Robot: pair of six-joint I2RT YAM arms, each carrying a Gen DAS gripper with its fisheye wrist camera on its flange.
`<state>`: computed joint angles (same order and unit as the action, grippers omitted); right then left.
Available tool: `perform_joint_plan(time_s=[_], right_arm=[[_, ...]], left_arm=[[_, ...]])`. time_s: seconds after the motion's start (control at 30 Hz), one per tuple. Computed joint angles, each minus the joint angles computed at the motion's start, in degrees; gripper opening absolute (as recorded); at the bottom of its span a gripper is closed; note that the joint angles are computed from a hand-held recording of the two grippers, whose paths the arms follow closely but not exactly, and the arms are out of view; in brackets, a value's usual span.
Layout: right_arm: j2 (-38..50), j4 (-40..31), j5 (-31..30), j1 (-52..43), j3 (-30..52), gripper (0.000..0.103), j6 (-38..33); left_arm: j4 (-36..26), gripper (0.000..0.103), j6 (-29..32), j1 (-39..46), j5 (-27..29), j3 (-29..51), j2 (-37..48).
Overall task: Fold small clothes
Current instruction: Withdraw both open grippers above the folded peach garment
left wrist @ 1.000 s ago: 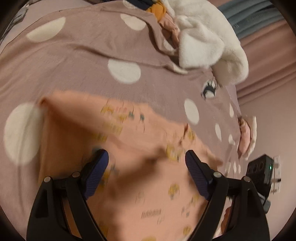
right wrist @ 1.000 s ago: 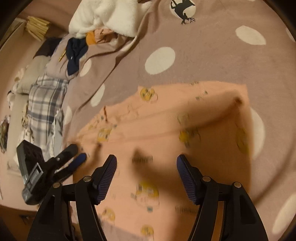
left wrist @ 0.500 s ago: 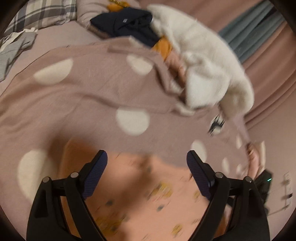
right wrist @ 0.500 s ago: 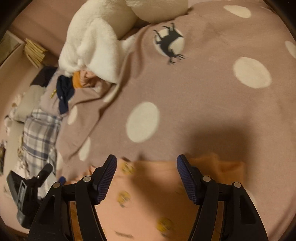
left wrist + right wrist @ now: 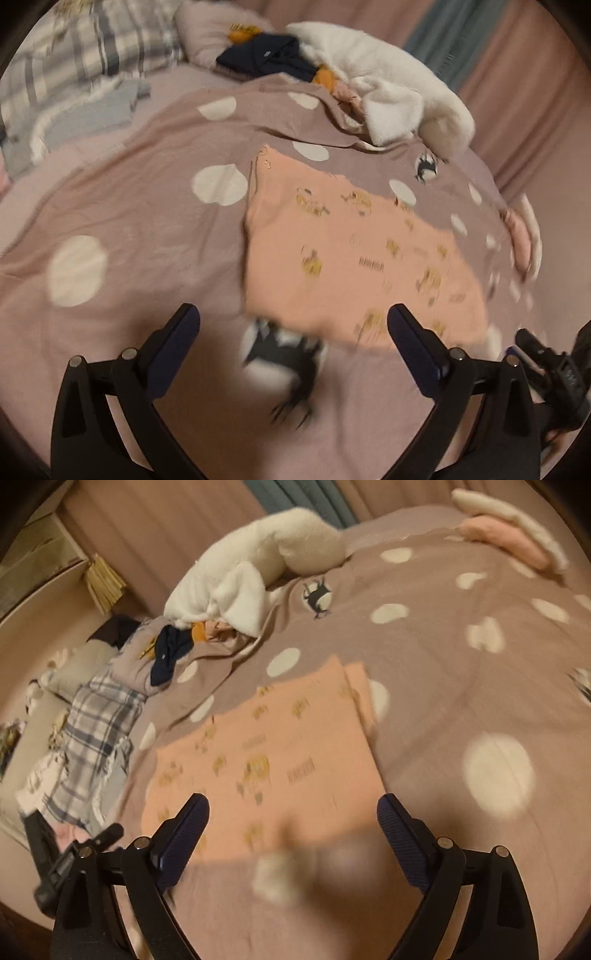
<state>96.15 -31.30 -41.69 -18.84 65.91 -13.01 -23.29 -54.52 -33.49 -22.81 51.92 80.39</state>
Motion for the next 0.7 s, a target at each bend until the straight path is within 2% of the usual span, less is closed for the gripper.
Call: perform_joint_plan(time_s=[0.03,0.1,0.17,0.27,0.33,0.43,0.5,0.57,0.6,0.7], right_arm=[[-2.82,0.44,0.50,-0.84,-3.89,0.092,-2.05],[-5.38,1.28,1.22,-0.92,-7.51,0.092,-5.36],[-8.35,2.19,-1.38,-2.25,-11.83,0.092,-10.68],[-9.26,2.11,-0.96,-3.02,-13.32,0.092,-9.76],[-8.53,1.63,-3.35,-4.62,-13.26,0.092,-7.58],[-8.77,4.72,-6.68,-6.51,-14.83,0.092,-4.04],[-7.33,5.21,-5.79,-5.94,-13.69,0.092,-1.54],[-6.48,2.40,-6.62,-5.99,-12.85,0.092,-2.32],[-4.60,0.18,-7.78,-5.69,-11.10,0.092,-2.75],[2.02,-8.20,-11.44,-5.08,-5.56,0.092,-4.76]], left_arm=[[0.25,0.102,-1.25,-1.67,-2.26,-1.21,-0.83],[-3.52,0.102,-6.06,-6.17,-8.63,-1.99,-1.36],[-4.49,0.102,-7.40,-8.86,-11.57,-3.46,-2.11],[-7.17,0.102,-7.45,-10.59,-12.51,-2.87,-1.83],[-7.42,0.102,-6.96,-11.41,-12.11,-3.64,-3.32],[-5.60,0.102,-7.17,-10.72,-9.57,-4.40,-4.99],[-4.04,0.102,-4.59,-9.29,-7.73,-3.94,-5.07],[-1.19,0.102,-2.30,-7.28,-3.23,-4.28,-5.39],[1.07,0.102,-1.09,-4.94,2.10,-4.61,-5.12],[5.94,0.102,-1.63,-1.83,9.58,-5.54,-3.63]])
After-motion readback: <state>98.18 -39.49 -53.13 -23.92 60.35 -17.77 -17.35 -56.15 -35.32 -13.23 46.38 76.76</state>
